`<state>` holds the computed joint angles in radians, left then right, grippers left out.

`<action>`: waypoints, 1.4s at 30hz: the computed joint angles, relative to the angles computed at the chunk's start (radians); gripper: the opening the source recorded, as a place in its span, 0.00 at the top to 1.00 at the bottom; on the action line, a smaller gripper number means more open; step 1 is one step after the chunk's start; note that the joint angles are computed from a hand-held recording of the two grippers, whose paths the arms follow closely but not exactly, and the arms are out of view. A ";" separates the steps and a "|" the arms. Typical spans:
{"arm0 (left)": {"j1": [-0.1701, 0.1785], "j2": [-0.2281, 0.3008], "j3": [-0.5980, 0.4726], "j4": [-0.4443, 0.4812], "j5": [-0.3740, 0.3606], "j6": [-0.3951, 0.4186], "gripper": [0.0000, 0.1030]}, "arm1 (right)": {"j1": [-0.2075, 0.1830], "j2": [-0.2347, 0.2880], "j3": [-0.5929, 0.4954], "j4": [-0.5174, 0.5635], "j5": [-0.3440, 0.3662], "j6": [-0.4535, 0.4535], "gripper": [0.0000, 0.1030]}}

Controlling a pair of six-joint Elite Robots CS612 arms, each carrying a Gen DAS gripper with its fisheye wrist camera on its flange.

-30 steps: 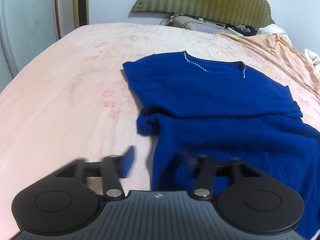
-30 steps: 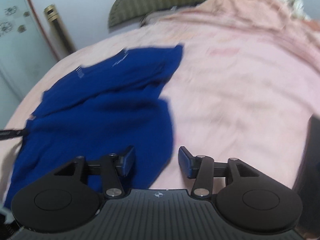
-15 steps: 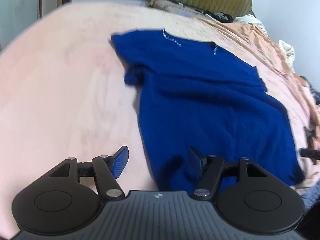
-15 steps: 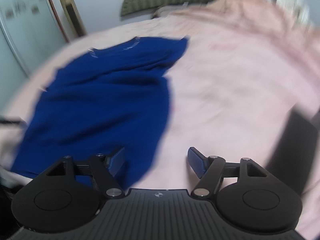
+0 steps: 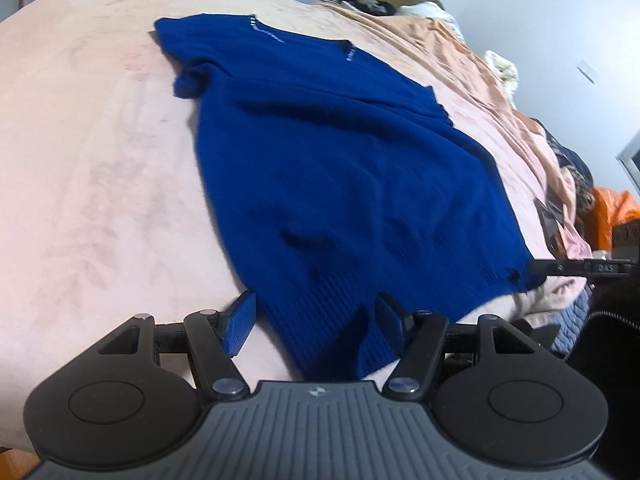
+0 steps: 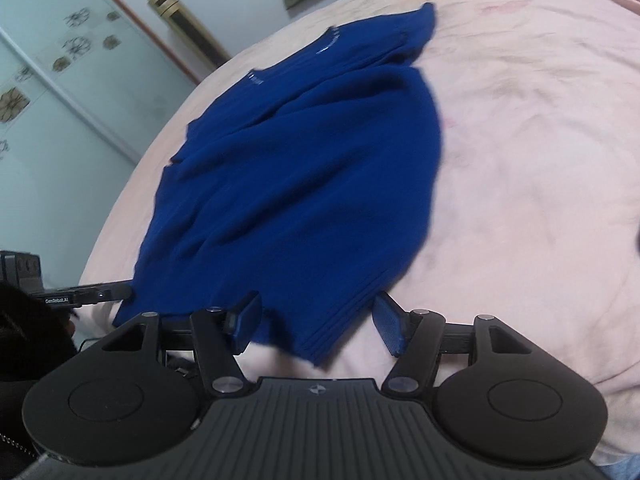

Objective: Fold small clothes
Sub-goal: 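Close both grippers on the sweater edge, then lift the held edge with both grippers and fold it over the sweater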

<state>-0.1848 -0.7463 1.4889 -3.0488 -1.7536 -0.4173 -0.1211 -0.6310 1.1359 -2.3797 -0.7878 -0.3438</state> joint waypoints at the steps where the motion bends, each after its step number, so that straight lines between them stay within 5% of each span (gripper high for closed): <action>1: 0.000 0.001 0.001 -0.006 -0.004 -0.004 0.38 | 0.003 -0.001 0.004 -0.014 -0.006 -0.001 0.42; 3: 0.005 0.004 0.000 -0.016 -0.037 -0.026 0.39 | 0.009 -0.004 0.013 -0.052 -0.034 0.013 0.56; 5: 0.010 0.009 -0.005 -0.014 -0.074 -0.045 0.58 | 0.012 -0.001 0.016 -0.081 -0.056 0.033 0.84; 6: 0.012 0.011 -0.010 0.003 -0.085 -0.050 0.77 | 0.011 0.001 0.017 -0.091 -0.054 0.044 0.86; 9: 0.012 0.017 -0.017 0.004 -0.086 -0.079 0.90 | 0.008 0.007 0.021 -0.119 -0.036 0.081 0.91; 16: -0.013 -0.021 0.029 -0.144 -0.026 0.033 0.90 | -0.009 -0.004 0.032 -0.233 0.070 0.111 0.92; 23: -0.013 -0.068 0.098 -0.371 -0.046 0.135 0.91 | -0.041 -0.057 0.089 -0.337 0.190 0.014 0.92; 27: -0.014 -0.069 0.098 -0.373 -0.053 0.166 0.91 | -0.049 -0.066 0.099 -0.340 0.198 -0.029 0.92; 34: -0.003 -0.054 0.054 -0.271 -0.020 0.095 0.90 | -0.040 -0.016 0.021 -0.329 0.209 0.091 0.91; 42: 0.004 -0.022 -0.059 -0.229 0.081 0.046 0.90 | -0.017 0.122 -0.193 -0.483 0.248 0.398 0.91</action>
